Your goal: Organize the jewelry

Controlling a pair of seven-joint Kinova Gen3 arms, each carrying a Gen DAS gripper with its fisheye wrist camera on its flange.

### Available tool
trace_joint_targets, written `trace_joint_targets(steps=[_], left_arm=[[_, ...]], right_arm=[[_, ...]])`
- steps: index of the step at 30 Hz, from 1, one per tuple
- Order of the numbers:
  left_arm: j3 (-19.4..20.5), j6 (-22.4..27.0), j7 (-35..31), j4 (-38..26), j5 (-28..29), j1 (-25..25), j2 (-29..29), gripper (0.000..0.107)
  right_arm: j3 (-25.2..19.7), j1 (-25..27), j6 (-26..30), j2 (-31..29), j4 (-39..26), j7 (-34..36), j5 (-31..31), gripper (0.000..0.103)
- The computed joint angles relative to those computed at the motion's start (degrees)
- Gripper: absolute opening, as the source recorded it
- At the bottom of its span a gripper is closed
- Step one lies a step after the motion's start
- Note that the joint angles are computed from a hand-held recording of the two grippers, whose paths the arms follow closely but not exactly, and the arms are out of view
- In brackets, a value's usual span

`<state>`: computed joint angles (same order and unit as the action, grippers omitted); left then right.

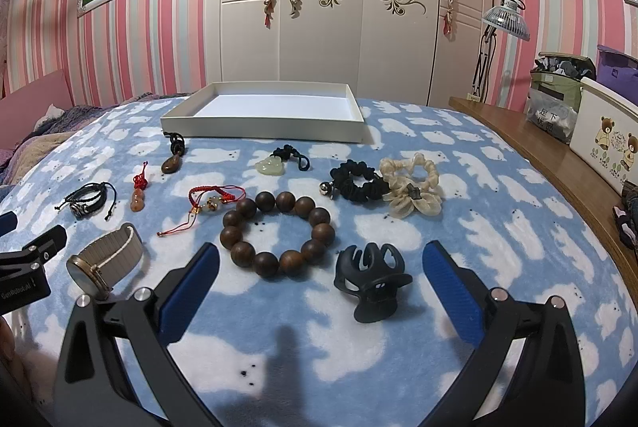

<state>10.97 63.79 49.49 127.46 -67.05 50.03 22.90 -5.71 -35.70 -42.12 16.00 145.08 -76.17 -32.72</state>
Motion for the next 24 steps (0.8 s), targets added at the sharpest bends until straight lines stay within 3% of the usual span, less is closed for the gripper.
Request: trace_joint_targets(steps=[24], left_arm=[[0.2,-0.6,-1.1,0.1,-0.2,-0.6,-0.6,0.100]], right_arm=[[0.1,0.1,-0.9,0.8,0.1,-0.8,0.5,0.102]])
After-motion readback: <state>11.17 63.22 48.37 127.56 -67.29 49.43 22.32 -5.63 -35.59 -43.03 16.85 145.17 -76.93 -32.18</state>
